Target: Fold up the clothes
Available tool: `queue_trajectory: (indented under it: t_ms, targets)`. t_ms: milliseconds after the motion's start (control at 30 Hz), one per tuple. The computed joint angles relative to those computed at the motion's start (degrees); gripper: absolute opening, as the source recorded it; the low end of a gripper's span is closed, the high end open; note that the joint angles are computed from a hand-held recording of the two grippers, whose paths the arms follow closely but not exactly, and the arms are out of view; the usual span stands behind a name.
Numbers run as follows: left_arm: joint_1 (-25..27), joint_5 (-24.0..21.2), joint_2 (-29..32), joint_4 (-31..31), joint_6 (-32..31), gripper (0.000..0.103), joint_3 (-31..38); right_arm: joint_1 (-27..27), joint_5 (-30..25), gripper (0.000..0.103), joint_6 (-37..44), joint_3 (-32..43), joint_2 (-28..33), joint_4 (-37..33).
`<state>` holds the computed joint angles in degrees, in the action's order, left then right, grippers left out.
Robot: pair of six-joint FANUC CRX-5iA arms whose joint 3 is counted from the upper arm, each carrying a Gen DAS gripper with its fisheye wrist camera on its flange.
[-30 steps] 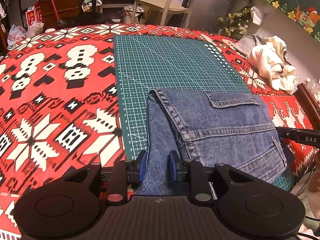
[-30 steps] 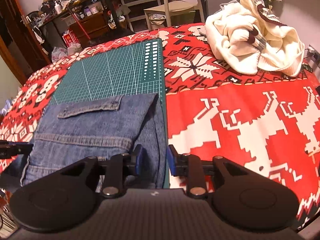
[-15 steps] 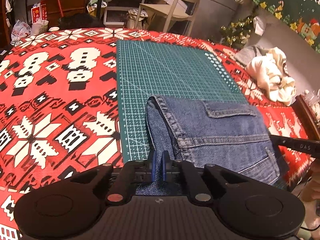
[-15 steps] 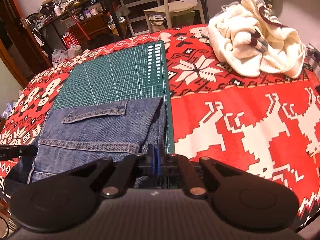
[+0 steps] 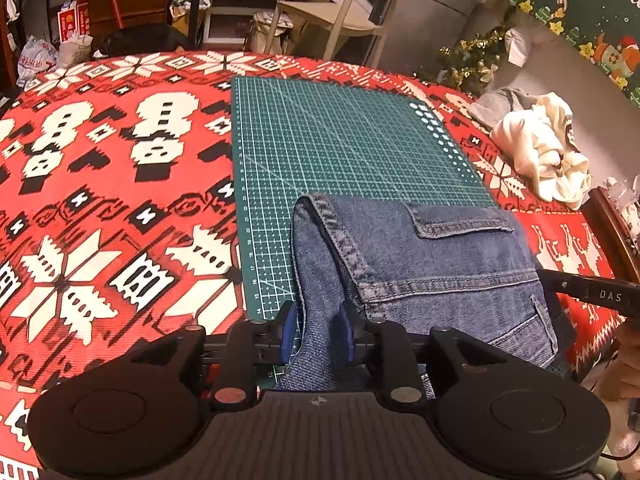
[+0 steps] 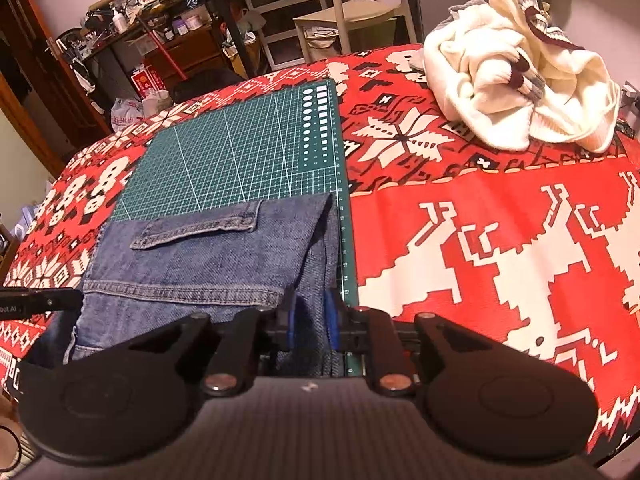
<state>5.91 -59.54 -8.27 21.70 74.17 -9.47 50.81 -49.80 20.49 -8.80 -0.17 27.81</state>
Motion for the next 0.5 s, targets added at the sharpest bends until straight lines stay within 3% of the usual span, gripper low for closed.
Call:
queue_trajectory:
  t_ms: [200, 500]
  targets:
    - [0.89, -0.97, -1.23, 0.44, 0.4, 0.035, -1.58, 0.34, 0.03, 0.023, 1.0, -0.83, -0.73, -0.36]
    - [0.0, -0.84, -0.77, 0.78, 1.32, 0.036, -1.34, -0.01, 1.88, 0.032, 0.22, -2.03, -1.06, -0.52]
